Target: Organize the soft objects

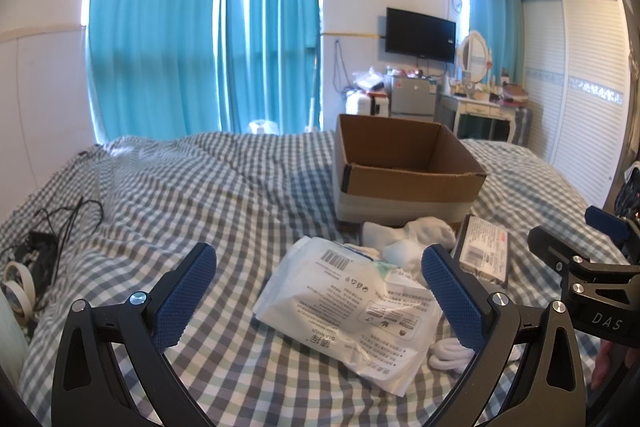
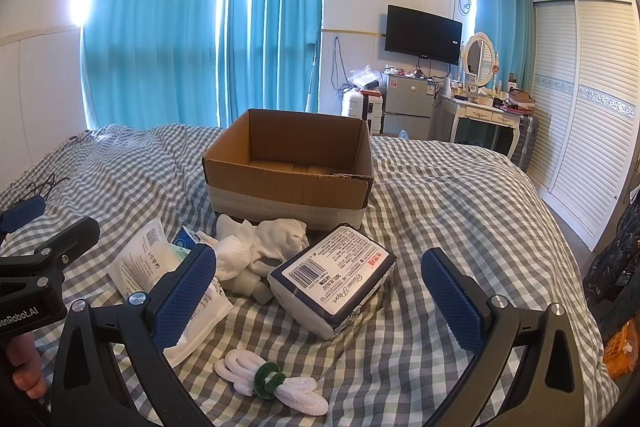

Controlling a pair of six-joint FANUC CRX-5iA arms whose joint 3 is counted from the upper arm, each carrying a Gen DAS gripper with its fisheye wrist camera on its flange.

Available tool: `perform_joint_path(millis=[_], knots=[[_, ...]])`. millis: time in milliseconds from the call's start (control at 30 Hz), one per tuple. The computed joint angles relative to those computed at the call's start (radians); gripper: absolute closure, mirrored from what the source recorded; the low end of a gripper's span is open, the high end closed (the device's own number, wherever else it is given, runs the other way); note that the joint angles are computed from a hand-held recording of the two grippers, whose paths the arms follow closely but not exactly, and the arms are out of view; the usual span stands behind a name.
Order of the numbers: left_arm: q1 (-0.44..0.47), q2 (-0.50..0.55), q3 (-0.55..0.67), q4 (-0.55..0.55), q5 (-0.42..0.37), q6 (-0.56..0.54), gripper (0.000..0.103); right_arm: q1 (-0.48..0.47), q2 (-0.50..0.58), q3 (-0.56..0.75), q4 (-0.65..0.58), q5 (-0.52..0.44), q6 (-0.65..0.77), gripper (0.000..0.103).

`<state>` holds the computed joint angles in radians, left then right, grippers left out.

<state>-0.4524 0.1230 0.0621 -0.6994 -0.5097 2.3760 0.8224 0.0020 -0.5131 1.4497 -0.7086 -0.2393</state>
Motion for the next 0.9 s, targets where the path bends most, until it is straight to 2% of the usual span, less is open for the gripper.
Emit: perform_joint_path(millis=[500, 600, 667, 700, 800, 867, 900], knots=[[-0.005, -0.012, -0.006, -0.028, 0.005, 0.035, 0.0, -0.005, -0.003, -0.005, -0.003, 0.008, 0.0, 0.0], [0.003, -0.029, -0.015, -0.007, 0.012, 0.024, 0.0, -0.014, -0.017, -0.014, 0.016, 0.019, -0.008, 0.0], [0.011, -0.039, -0.018, 0.026, 0.008, -0.006, 0.0, -0.005, -0.016, 0.011, -0.014, 0.0, 0.037, 0.0], [0.018, -0.039, -0.012, 0.067, -0.013, -0.047, 0.0, -0.004, -0.011, 0.029, -0.049, 0.0, 0.079, 0.0], [0.053, -0.024, -0.002, 0.223, -0.07, -0.185, 0.0, 0.025, 0.013, 0.122, -0.335, 0.002, 0.385, 0.0], [0.084, -0.014, -0.02, 0.333, -0.071, -0.264, 0.0, 0.047, 0.06, 0.203, -0.533, -0.051, 0.61, 0.0], [0.093, -0.007, -0.023, 0.373, -0.084, -0.295, 0.0, 0.053, 0.077, 0.225, -0.589, -0.07, 0.676, 0.0]])
